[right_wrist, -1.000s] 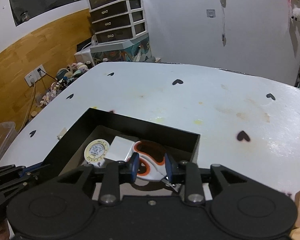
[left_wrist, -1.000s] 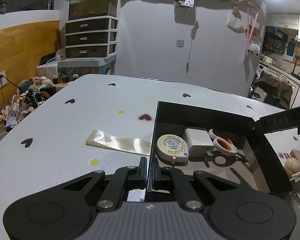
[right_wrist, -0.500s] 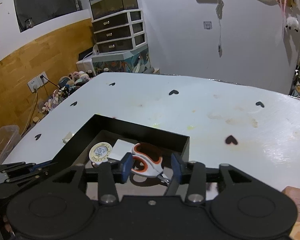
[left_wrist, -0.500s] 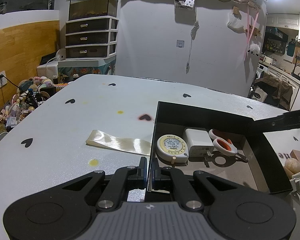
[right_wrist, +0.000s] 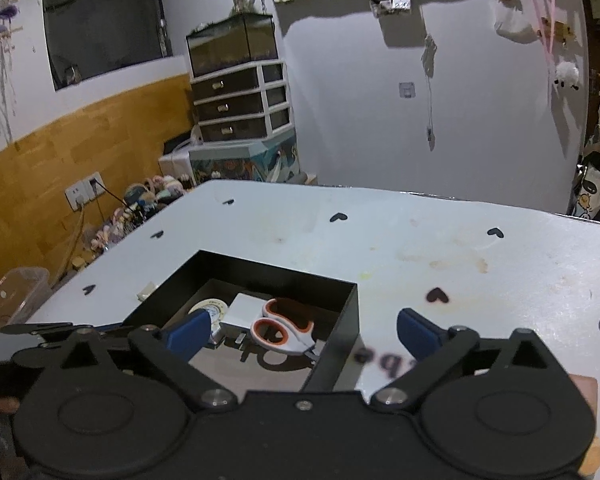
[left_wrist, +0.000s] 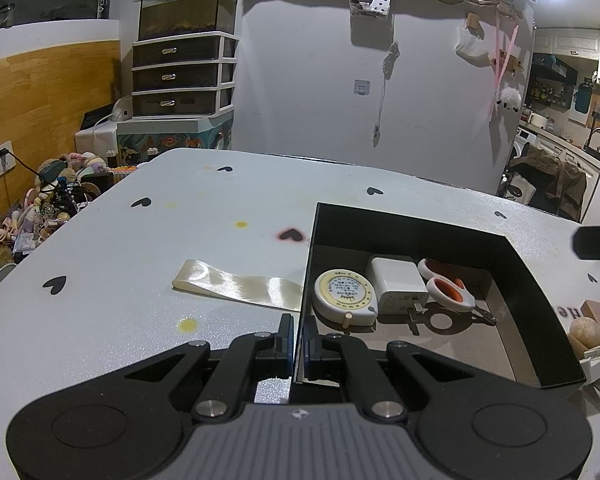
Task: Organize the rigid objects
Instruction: 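Move the right gripper to the white clip and grasp it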
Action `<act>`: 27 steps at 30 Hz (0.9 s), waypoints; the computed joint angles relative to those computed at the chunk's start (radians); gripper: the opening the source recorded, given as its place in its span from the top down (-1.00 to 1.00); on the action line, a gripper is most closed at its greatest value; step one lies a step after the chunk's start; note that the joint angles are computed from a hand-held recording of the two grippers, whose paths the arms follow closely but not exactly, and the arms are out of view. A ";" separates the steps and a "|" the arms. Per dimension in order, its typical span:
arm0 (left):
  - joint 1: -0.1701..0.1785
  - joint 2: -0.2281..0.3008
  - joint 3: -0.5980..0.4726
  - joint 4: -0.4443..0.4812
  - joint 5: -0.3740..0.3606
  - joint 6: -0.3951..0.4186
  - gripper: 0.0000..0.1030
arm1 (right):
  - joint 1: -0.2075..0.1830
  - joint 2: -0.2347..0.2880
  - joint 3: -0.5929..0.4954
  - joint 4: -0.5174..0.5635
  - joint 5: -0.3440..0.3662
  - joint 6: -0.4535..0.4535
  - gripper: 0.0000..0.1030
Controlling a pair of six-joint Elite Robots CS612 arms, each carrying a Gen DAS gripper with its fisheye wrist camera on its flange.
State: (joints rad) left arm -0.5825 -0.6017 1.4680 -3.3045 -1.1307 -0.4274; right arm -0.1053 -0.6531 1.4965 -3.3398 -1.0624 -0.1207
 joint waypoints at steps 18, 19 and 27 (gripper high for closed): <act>0.000 0.001 -0.001 -0.001 0.000 0.001 0.92 | -0.050 -0.002 0.149 -0.136 -0.104 -0.044 -1.00; 0.000 0.001 -0.001 -0.001 0.000 0.001 0.92 | -0.050 0.000 0.153 -0.140 -0.114 -0.052 -0.99; 0.000 0.000 -0.001 0.000 0.000 0.001 0.92 | -0.040 0.014 0.164 -0.162 -0.156 -0.095 -0.93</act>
